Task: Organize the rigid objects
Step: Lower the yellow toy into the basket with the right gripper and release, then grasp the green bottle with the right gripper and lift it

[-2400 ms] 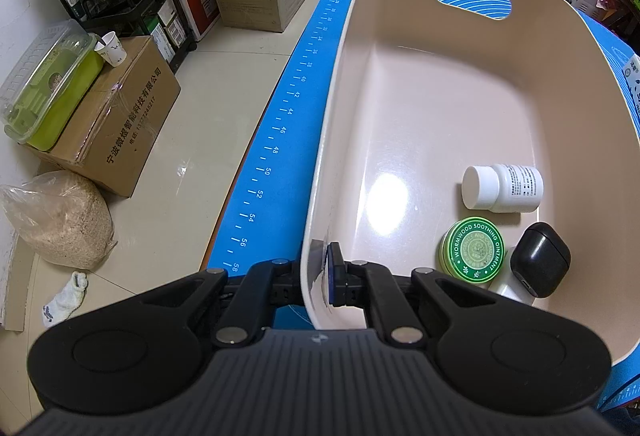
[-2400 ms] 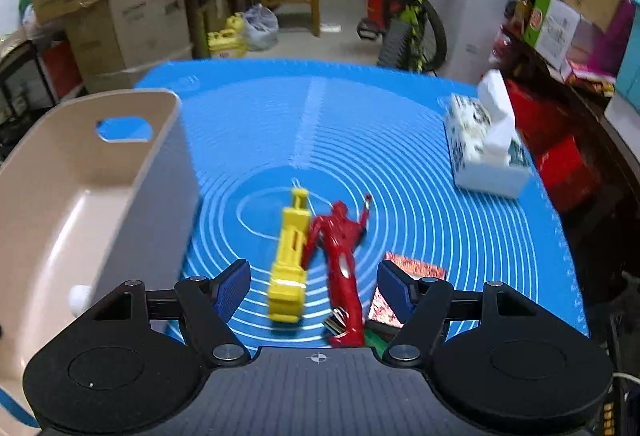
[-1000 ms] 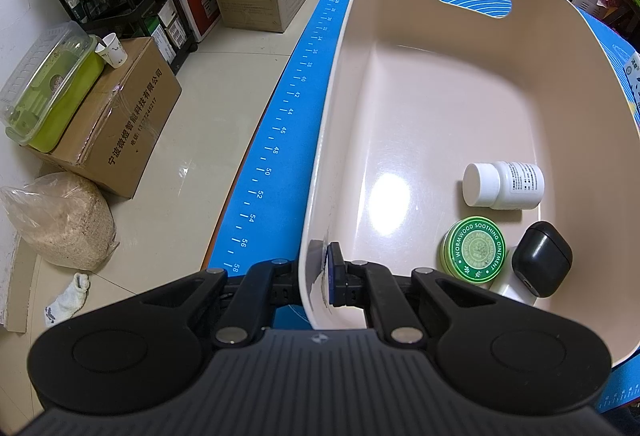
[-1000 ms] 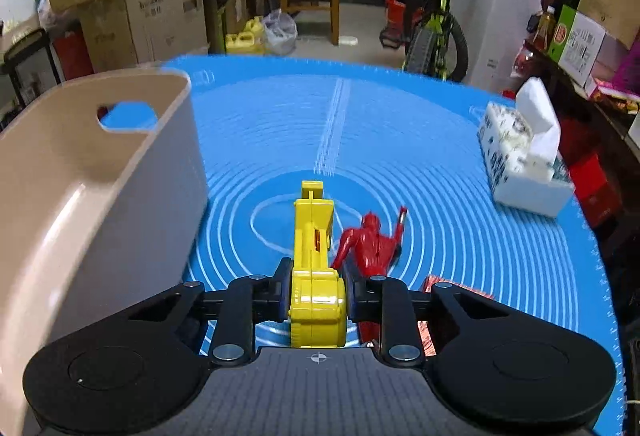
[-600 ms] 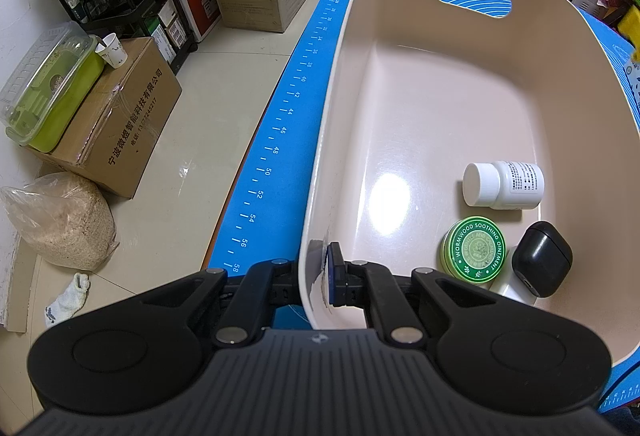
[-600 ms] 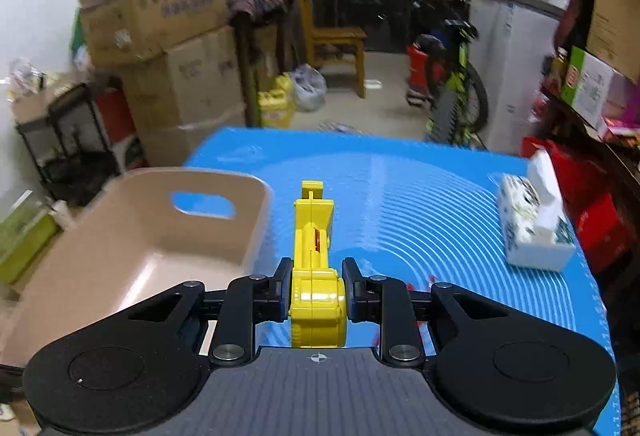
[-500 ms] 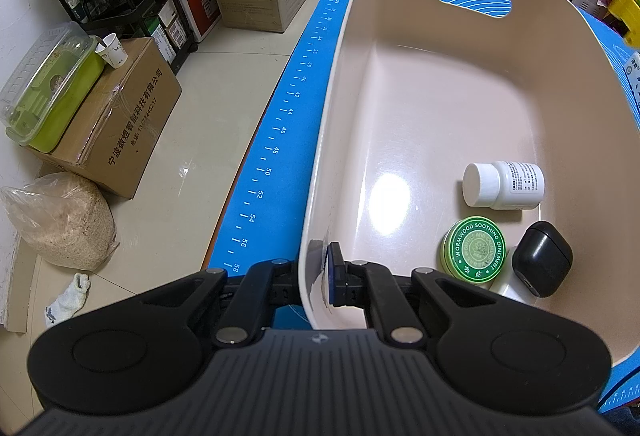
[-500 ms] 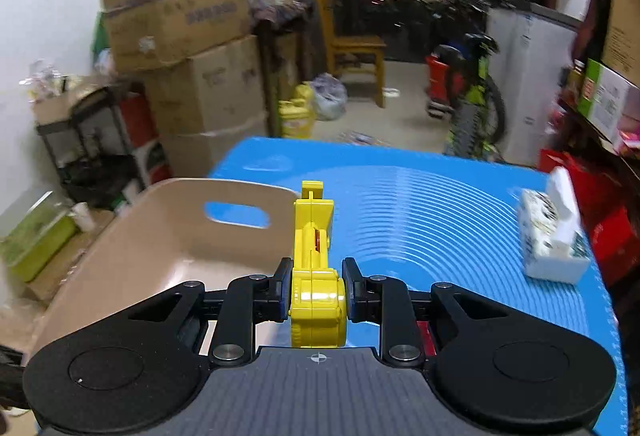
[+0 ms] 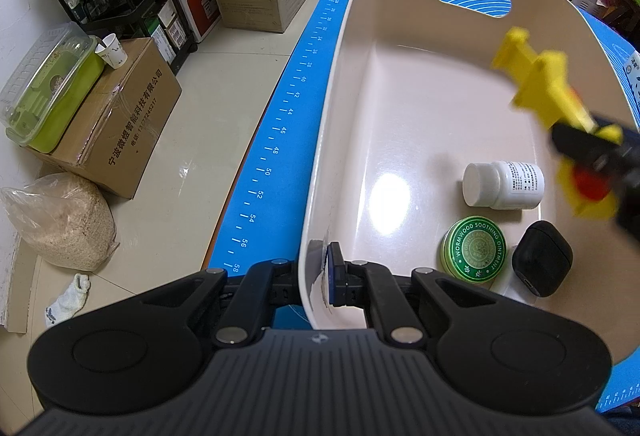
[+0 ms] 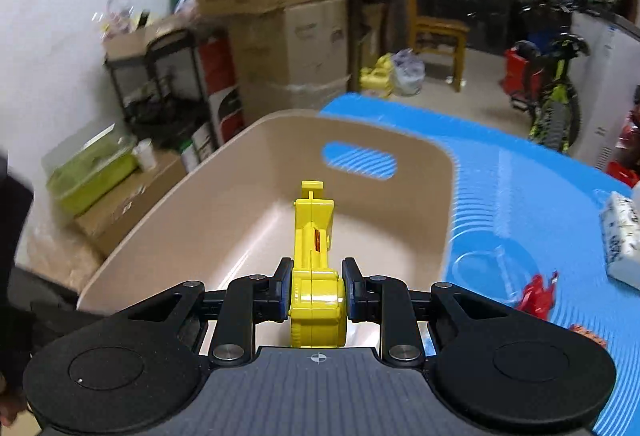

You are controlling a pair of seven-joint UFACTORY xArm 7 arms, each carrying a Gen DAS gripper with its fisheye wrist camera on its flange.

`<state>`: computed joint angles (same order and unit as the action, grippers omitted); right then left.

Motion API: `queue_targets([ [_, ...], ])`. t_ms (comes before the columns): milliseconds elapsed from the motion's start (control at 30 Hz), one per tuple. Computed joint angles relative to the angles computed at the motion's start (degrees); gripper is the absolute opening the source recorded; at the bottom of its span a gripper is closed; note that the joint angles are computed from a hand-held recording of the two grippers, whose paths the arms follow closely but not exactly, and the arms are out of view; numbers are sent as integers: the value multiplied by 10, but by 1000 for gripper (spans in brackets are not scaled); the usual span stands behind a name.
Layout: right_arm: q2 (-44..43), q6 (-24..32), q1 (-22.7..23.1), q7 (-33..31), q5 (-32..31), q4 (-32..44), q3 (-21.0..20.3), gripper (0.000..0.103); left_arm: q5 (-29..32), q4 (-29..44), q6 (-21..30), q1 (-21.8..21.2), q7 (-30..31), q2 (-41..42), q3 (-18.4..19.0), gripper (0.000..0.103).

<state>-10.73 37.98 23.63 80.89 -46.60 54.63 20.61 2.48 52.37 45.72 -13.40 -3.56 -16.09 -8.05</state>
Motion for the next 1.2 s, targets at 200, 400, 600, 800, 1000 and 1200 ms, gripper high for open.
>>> queue_targets([
  [200,49,6,27,-75,58,25,-12,34,1,2,1,0,2,1,1,10],
  [400,56,-8,41,-116,117,23,-32,34,2,3,1,0,0,2,0,10],
  [600,18,-14,25,-78,82,5,-24,56,3,2,1,0,-1,2,0,10],
  [800,-44,4,-3,-46,64,-25,-5,67,3,3,1,0,-1,3,0,10],
  [1000,-124,36,-43,-37,76,-74,8,73,4,3,1,-1,-2,3,-1,10],
  [1200,-207,74,-81,-53,120,-144,12,73,4,3,0,-1,-3,3,-1,10],
])
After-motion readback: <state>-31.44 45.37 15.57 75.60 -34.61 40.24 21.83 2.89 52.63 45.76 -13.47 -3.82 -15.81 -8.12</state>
